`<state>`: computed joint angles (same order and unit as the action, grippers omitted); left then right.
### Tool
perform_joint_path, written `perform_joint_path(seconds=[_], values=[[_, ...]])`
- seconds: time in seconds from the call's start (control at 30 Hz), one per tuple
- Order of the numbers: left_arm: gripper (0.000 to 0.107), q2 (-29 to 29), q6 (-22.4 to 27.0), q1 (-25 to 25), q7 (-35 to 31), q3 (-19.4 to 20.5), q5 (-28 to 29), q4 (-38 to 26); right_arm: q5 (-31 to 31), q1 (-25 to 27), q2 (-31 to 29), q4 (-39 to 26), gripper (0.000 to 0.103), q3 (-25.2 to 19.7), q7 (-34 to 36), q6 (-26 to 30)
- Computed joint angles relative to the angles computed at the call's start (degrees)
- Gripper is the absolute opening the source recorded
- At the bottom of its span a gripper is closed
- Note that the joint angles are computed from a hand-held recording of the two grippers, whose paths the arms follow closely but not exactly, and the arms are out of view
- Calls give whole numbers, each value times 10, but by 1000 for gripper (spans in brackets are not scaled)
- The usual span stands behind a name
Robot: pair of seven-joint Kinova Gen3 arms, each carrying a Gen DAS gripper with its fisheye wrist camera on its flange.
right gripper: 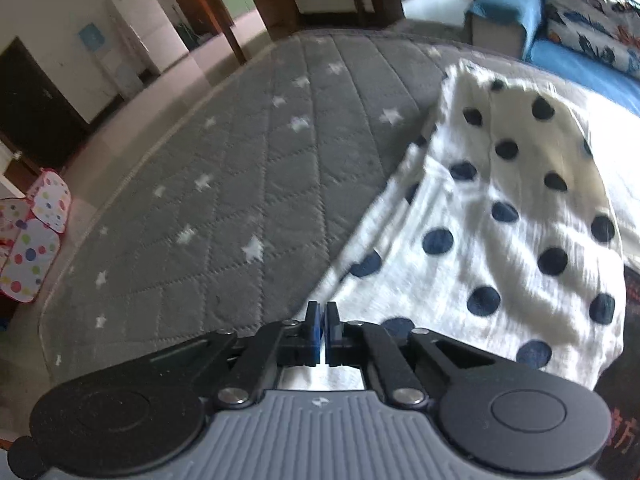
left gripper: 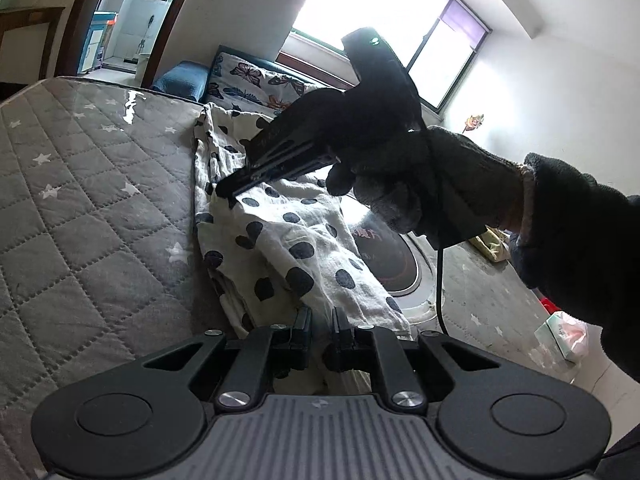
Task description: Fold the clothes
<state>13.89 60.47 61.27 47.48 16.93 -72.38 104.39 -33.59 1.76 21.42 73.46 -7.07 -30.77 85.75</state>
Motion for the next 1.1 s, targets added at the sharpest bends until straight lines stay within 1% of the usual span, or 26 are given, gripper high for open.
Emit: perform_joint_path(seconds=[0.07,0.17,0.23,0.27,0.3,0.33,0.37,0.43,0.47,0.57,0.63,0.73,0.9,1.0,1.1], values=[[12,-1,2,2,0,1,-3,0,-17,6,5,-7,0,-4,0,15],[12,0,8,4,-5,2,1,-3,-2,-2,-8,3,1,-2,9,-2],[12,-1,5,3,-5,2,3,-2,6,-6,-17,9,10,1,14,-13],[12,-1,3,1,-5,1,4,-2,8,-7,-15,4,13,3,7,-7],[12,-2,1,0,-5,1,4,-1,10,-7,-14,1,21,4,2,-4],[12,-1,-1,0,-4,0,2,-1,11,-8,-13,0,25,5,-3,-4],[12,-1,-2,0,-2,0,-1,-1,16,-10,-13,0,26,6,-5,-4],[12,-1,-3,1,0,0,-7,0,24,-15,-15,5,32,5,-7,-8],[12,-1,-2,2,0,0,-10,0,27,-16,-17,10,32,5,-6,-10],[12,-1,2,4,-2,2,-15,0,35,-22,-27,27,29,4,-1,-27],[12,-2,2,4,1,2,-16,2,38,-27,-31,38,9,5,-1,-42],[12,-3,2,4,6,3,-21,5,35,-27,-31,41,1,7,-7,-49],[12,-3,0,2,10,6,-22,7,2,-11,-24,32,0,3,5,-34],[12,-3,5,2,12,6,-14,6,12,-18,-36,37,0,5,4,-51],[13,-3,15,2,11,4,-8,1,11,-17,-35,36,1,7,0,-54]])
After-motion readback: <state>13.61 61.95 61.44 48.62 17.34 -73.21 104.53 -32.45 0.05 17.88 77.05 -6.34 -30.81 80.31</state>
